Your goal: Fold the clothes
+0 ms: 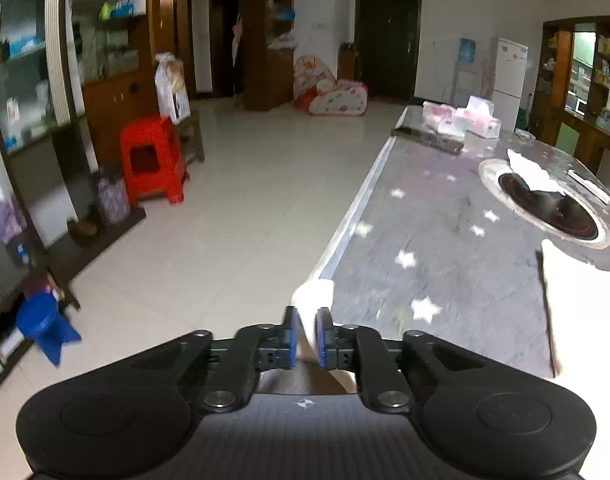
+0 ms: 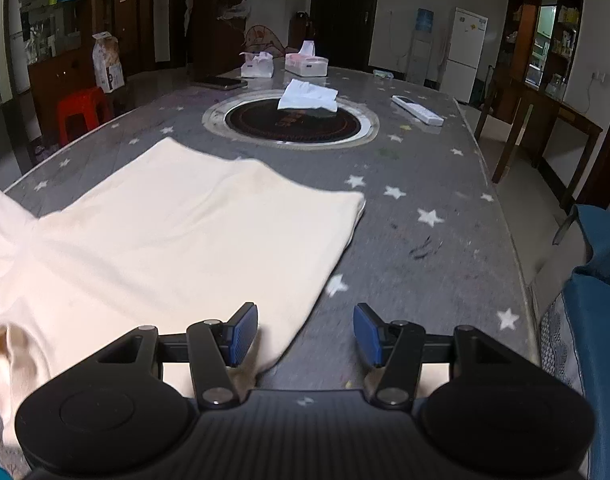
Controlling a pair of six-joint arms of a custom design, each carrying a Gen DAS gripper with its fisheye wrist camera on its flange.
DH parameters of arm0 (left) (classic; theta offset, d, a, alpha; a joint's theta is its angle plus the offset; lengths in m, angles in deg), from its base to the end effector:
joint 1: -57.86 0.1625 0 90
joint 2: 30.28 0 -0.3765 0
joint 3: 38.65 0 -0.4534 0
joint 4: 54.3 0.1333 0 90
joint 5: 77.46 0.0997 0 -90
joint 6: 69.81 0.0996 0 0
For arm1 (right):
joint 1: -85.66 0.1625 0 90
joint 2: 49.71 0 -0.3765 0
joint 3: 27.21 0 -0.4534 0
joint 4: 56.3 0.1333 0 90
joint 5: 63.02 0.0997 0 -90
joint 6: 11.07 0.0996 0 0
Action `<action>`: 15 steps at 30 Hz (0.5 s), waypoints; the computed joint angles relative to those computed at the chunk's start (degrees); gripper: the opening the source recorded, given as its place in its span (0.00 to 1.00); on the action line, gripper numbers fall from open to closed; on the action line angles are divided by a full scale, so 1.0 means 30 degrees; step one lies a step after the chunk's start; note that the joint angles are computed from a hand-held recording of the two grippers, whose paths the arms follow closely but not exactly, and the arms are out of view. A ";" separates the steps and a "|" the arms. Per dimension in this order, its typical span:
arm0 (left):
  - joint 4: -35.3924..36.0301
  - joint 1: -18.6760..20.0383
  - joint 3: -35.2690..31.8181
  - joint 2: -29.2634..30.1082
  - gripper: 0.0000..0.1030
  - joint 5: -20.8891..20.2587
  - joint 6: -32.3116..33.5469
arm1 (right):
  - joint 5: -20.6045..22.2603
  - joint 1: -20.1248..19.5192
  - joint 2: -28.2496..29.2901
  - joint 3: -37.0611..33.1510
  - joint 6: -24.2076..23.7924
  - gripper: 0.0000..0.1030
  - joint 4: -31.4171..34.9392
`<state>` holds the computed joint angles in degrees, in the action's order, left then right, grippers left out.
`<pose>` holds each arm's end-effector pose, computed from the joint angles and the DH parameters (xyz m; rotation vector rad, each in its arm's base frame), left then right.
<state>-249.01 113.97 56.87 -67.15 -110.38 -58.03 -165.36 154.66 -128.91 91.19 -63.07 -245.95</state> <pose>-0.1797 -0.6566 0.0354 0.3638 2.1021 -1.0839 -0.0946 -0.5590 0.2845 0.4547 -2.1586 0.8895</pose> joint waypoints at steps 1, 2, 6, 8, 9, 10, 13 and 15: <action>-0.0097 -0.0075 -0.0340 0.0209 0.17 -0.0135 0.0251 | 0.0011 0.0023 0.0117 -0.0270 0.0066 0.52 0.0157; -0.0124 -0.0123 -0.0630 0.0371 0.18 -0.0334 0.0398 | 0.0022 0.0046 0.0236 -0.0541 0.0131 0.52 0.0314; 0.1139 -0.0336 -0.1883 0.1175 0.22 -0.1944 0.0797 | 0.0009 0.0123 0.0850 -0.1757 0.0532 0.50 0.1004; 0.2172 -0.0412 -0.2526 0.1606 0.22 -0.3133 0.0774 | 0.0017 0.0136 0.1339 -0.2647 0.0996 0.48 0.1546; 0.2835 -0.0386 -0.3061 0.1940 0.22 -0.3896 0.0678 | -0.0040 0.0149 0.1623 -0.3089 0.1195 0.47 0.1730; 0.3456 -0.0352 -0.3657 0.2336 0.22 -0.4533 0.0615 | -0.0092 0.0158 0.1881 -0.3495 0.1384 0.47 0.1917; 0.5386 -0.0186 -0.5990 0.3994 0.22 -0.5939 0.0657 | -0.0219 0.0135 0.2584 -0.4600 0.1981 0.42 0.2618; 0.6893 -0.0062 -0.7780 0.5195 0.22 -0.6512 0.0450 | -0.0345 0.0114 0.3109 -0.5360 0.2307 0.37 0.2994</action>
<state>-228.33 113.78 33.53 -51.57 -129.91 -56.68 -166.40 155.01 -119.58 75.11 -56.15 -236.97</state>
